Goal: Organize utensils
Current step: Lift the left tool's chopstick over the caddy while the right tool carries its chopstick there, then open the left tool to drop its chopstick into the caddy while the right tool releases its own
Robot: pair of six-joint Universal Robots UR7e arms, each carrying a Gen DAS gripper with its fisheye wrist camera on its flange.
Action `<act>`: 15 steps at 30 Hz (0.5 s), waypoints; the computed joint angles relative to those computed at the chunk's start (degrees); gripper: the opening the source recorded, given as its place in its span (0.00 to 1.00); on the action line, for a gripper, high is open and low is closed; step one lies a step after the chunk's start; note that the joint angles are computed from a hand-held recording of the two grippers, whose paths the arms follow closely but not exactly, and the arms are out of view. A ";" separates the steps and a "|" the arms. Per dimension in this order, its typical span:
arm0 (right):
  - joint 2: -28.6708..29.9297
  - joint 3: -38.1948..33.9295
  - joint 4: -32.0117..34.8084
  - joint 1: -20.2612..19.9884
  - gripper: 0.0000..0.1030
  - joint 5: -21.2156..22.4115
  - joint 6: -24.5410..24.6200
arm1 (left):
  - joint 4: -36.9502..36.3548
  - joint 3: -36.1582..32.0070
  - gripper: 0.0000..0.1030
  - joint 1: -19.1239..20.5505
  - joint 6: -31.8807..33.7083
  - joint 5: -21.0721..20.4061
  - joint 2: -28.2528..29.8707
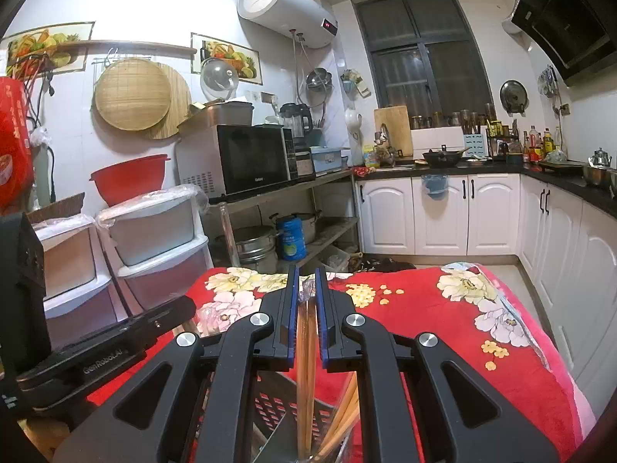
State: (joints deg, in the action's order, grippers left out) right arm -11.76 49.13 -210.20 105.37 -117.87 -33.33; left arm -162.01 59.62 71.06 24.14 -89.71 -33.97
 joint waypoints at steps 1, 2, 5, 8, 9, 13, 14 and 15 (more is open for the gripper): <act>0.36 -0.39 0.10 -0.14 0.08 -0.05 -0.06 | -0.02 0.00 0.04 -0.02 -0.06 0.05 0.00; 0.61 -0.70 0.19 -0.26 0.08 -0.12 0.02 | 0.00 0.01 0.04 -0.01 -0.04 0.06 -0.01; 1.23 -1.38 0.25 -0.56 0.08 -0.51 0.45 | -0.12 0.43 0.04 0.13 0.18 0.03 -0.10; 1.65 -1.69 0.13 -0.67 0.08 -1.38 0.22 | 0.14 0.85 0.04 0.30 0.25 0.15 -0.24; 1.68 -1.51 -0.17 -0.63 0.08 -1.67 0.13 | 0.32 0.84 0.04 0.35 0.29 0.26 -0.19; 1.12 -0.23 -0.21 -0.61 0.08 -3.00 0.90 | 0.57 1.47 0.04 0.51 0.27 0.38 -0.59; 0.90 0.25 -0.20 -0.65 0.08 -3.19 1.10 | 0.74 1.58 0.04 0.53 0.19 0.45 -0.66; 0.73 0.72 -0.52 -0.63 0.08 -3.51 1.02 | 0.85 1.74 0.04 0.51 0.10 0.51 -0.82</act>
